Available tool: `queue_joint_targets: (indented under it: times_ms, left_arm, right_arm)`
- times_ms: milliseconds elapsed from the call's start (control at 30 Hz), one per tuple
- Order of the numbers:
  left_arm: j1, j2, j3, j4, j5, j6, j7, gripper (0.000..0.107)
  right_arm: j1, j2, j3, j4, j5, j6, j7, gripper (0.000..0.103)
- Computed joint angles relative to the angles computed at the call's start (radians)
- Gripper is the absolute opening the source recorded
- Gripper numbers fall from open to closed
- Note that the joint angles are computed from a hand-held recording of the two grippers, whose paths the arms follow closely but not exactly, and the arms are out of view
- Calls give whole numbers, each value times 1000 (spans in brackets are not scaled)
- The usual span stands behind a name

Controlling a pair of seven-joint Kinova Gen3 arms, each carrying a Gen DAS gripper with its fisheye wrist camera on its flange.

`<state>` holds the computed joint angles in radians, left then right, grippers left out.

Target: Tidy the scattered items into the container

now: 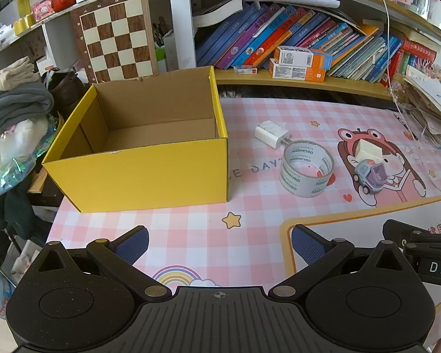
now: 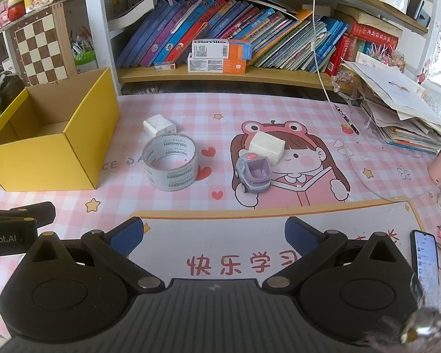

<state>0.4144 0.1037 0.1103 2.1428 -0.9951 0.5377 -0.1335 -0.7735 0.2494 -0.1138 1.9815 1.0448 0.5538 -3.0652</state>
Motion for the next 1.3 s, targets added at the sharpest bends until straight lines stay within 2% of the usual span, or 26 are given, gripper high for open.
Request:
queue_joint_targets:
  times_ms: [767,1300]
  left_arm:
    - [7,2,0,1,-24,3,23,103]
    - [5,1,4,3,-32,4,26,103]
  right_arm:
    - [-2,-2,-1,9,24,-4,-23,103]
    - [17,-13,9,18,-13,-70,20,103]
